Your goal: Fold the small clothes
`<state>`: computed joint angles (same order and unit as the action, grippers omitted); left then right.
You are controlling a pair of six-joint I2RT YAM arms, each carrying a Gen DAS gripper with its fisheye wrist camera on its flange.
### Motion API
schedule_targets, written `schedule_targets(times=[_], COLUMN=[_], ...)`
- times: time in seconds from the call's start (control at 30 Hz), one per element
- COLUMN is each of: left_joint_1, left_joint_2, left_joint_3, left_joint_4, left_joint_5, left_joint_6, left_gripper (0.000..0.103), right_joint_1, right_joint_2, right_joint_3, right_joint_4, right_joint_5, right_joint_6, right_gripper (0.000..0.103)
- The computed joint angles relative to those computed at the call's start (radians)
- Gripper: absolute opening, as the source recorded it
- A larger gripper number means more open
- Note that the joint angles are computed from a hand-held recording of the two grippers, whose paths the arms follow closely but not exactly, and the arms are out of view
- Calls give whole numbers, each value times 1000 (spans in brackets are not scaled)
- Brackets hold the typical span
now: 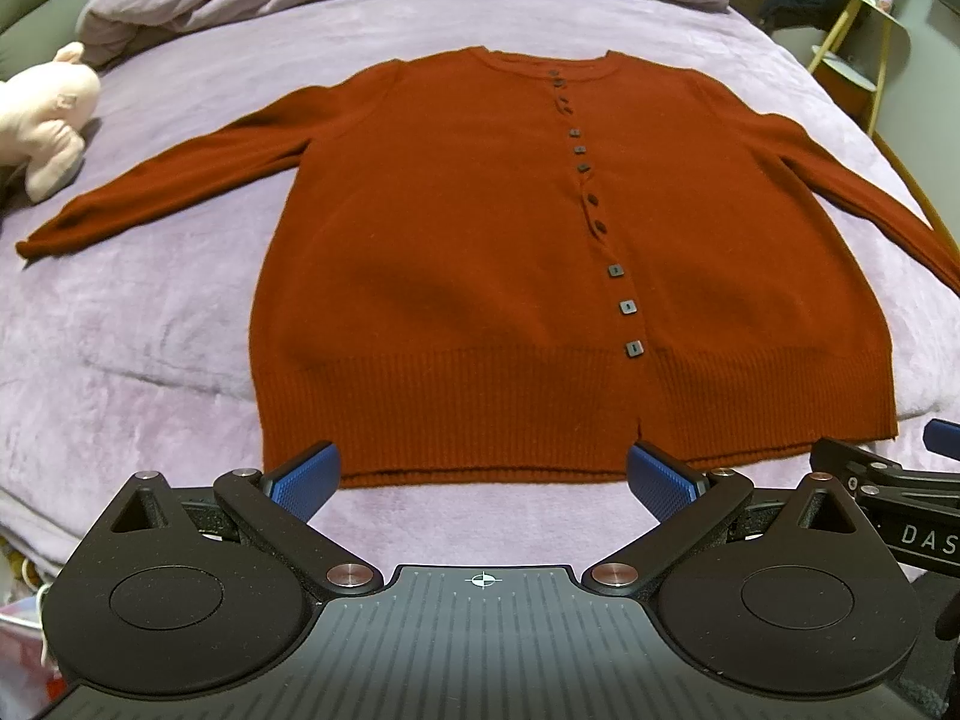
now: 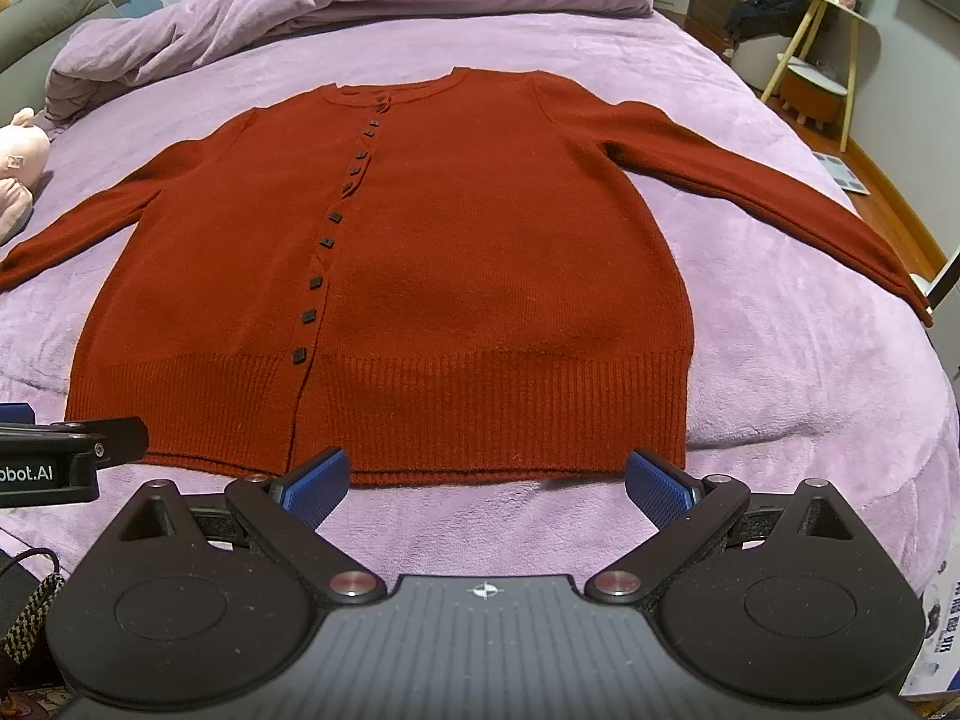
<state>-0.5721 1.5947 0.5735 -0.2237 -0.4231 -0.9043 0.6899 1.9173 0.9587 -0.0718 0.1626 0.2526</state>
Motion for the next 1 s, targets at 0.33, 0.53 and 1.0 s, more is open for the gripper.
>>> schedule_targets(times=[0.33,0.53,1.0], left_joint_1=[15,48,271], left_joint_2=[3,11,107], left_joint_3=[3,-16,-74], left_joint_4=[-1,46,407], left_joint_5=[10,41,76], left_joint_6=[10,32,93], left_gripper=[103,103,103], right_joint_1=[-2,-39,-471], right_joint_2=[6,8,239], right_joint_3=[3,-18,11], right_joint_4=[1,55,728], right_joint_5=[-10,-109,-250], right_joint_6=[2,-3,172], right_gripper=[99,99,95])
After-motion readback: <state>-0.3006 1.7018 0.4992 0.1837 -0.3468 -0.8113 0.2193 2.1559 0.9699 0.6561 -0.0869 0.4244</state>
